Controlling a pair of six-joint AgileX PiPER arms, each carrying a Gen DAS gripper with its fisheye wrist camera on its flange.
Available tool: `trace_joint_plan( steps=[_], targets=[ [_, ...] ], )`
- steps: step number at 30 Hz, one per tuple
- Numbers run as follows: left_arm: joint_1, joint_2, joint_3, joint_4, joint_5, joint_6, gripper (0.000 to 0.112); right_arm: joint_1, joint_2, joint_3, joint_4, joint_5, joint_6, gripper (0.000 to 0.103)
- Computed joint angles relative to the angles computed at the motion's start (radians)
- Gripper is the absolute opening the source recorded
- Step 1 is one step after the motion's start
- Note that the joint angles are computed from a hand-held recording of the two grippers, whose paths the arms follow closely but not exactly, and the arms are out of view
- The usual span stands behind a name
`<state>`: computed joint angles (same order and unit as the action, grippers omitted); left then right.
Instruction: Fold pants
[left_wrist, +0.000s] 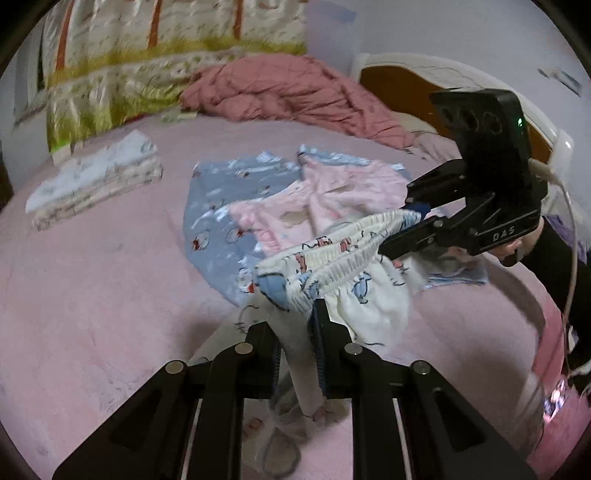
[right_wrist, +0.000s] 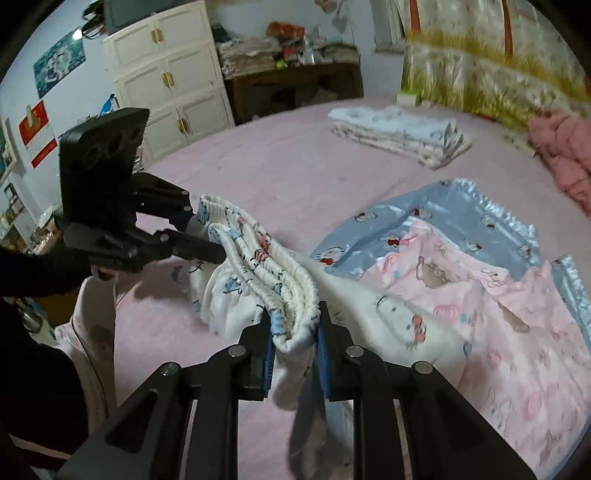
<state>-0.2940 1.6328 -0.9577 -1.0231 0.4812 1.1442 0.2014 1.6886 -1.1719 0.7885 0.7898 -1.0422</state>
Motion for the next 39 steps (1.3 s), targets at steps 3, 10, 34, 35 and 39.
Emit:
trace_joint_plan(
  steps=[3,10,34,35,39],
  targets=[
    [0.050,0.109,-0.073,-0.009,0.052,-0.032,0.015,-0.028,0.128,-0.118,0.010,0.061,0.048,0.019],
    [0.080,0.203,-0.079,-0.045,0.038,-0.006,0.017,-0.071,0.263,-0.169,0.091,0.015,0.106,0.031],
    [0.146,-0.111,0.260,-0.408,0.022,0.317,0.028,0.123,-0.273,0.491,0.405,-0.599,-0.127,0.022],
    [0.124,-0.095,0.255,-0.390,0.001,0.283,0.027,0.083,-0.250,0.473,0.505,-0.575,-0.154,0.021],
    [0.031,-0.016,0.254,-0.394,-0.176,0.228,0.032,0.033,-0.118,0.397,0.505,-0.608,-0.011,0.021]
  ],
)
